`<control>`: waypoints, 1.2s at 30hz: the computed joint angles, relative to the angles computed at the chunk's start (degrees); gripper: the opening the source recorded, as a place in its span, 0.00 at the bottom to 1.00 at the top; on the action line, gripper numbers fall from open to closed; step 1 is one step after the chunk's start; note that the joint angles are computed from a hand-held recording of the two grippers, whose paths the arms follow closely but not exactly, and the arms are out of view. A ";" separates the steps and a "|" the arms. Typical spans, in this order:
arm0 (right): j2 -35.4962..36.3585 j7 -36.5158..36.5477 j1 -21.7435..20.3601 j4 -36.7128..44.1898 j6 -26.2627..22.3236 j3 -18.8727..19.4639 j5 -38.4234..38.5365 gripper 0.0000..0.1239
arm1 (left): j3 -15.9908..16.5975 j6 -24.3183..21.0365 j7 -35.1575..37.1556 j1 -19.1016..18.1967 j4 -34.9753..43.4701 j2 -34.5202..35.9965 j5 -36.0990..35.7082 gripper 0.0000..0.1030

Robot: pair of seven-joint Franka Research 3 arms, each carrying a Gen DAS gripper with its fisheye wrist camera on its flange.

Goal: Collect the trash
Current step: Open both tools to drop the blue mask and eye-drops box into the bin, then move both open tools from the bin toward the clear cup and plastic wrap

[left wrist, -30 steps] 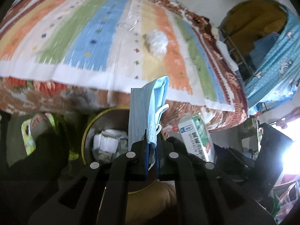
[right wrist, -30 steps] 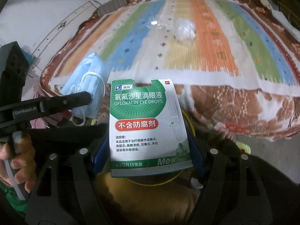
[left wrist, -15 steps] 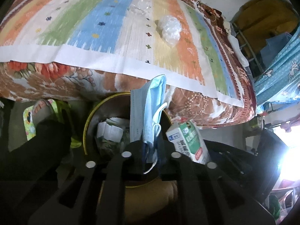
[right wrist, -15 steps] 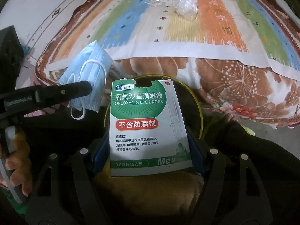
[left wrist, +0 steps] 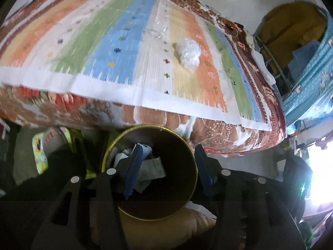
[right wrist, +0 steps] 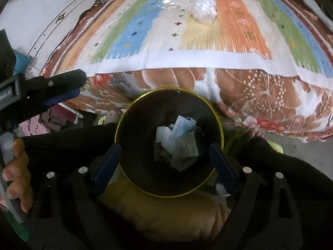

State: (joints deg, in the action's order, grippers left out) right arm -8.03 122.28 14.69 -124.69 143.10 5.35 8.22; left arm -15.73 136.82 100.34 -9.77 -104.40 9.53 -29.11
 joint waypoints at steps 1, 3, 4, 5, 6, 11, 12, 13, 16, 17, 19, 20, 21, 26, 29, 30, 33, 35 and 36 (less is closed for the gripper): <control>0.01 -0.38 0.08 0.07 0.26 -0.05 0.22 0.68 | 0.10 2.23 -0.13 -0.44 -0.72 -0.64 1.59 0.52; -0.12 -0.65 0.10 0.13 0.71 -0.04 0.23 0.68 | 0.29 5.36 -0.40 -0.92 -1.66 -1.38 3.83 0.61; -0.19 -0.93 0.10 0.08 0.85 -0.11 0.39 0.68 | 0.29 6.25 -0.12 -0.94 -1.72 -1.52 4.18 0.62; -0.30 -1.26 0.06 0.23 1.04 -0.20 0.49 0.68 | 0.37 6.55 -0.16 -0.93 -1.30 -1.36 4.67 0.63; -0.46 -1.34 -0.05 0.29 1.20 -0.18 0.19 0.68 | 0.42 6.86 -0.28 -0.93 -1.05 -1.25 5.22 0.64; 0.09 1.94 -2.20 3.58 -0.39 0.53 -9.55 0.73 | 0.61 8.49 -0.72 -0.92 2.29 0.45 9.88 0.75; 0.37 2.08 -2.43 4.42 -0.19 0.26 -10.22 0.73 | 0.71 8.77 -0.97 -1.07 3.06 0.96 11.61 0.78; 0.48 1.67 -2.52 4.94 0.53 -0.11 -10.08 0.73 | 0.87 9.06 -1.46 -1.28 3.88 1.49 13.67 0.78; 1.23 -1.75 -2.53 6.62 0.92 -1.34 -7.43 0.75 | 1.53 8.36 -4.64 -1.99 8.22 4.43 20.30 0.81; 1.83 -4.52 -2.45 7.62 0.65 -2.06 -4.86 0.75 | 1.33 7.85 -5.16 -1.84 9.41 5.19 20.84 0.81; 2.52 -4.60 -3.03 8.84 0.44 -2.30 -4.89 0.75 | 0.53 7.09 -4.85 -1.42 12.49 7.23 20.91 0.81; 2.79 -4.54 -3.25 9.34 0.07 -2.35 -5.17 0.75 | 0.41 7.56 -4.94 -1.50 13.16 7.71 21.64 0.82; 3.27 -4.54 -3.52 10.10 -0.59 -2.54 -5.20 0.75 | 0.67 8.87 -5.35 -2.00 13.81 8.31 23.49 0.87; 5.09 -4.56 -4.00 11.93 -2.06 -3.15 -3.13 0.75 | 1.86 8.71 -7.57 -3.97 18.53 12.06 32.36 0.94; 5.81 -3.81 -4.10 13.12 -2.46 -3.20 -4.95 0.76 | 1.39 6.10 -8.10 -3.57 20.72 13.38 32.45 0.94; 6.02 -3.36 -4.15 13.51 -2.37 -3.24 -5.87 0.76 | 1.04 6.19 -7.80 -3.23 20.70 13.39 32.03 0.94; 7.05 -2.76 -4.28 14.98 -2.77 -3.47 -7.63 0.76 | 0.27 6.78 -5.77 -2.65 20.93 13.87 31.34 0.94; 7.99 -2.32 -4.37 16.17 -3.22 -3.74 -8.54 0.76 | 0.81 6.91 -5.63 -3.38 22.41 15.22 32.94 0.94; 8.59 -2.31 -4.48 16.85 -3.34 -3.97 -8.77 0.76 | 0.97 6.74 -5.50 -3.67 23.40 16.03 33.57 0.94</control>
State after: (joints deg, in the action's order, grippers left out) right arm 0.56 119.97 10.21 -107.85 139.76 1.38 -0.55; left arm -14.76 143.56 94.84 -13.44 -81.00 25.56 4.46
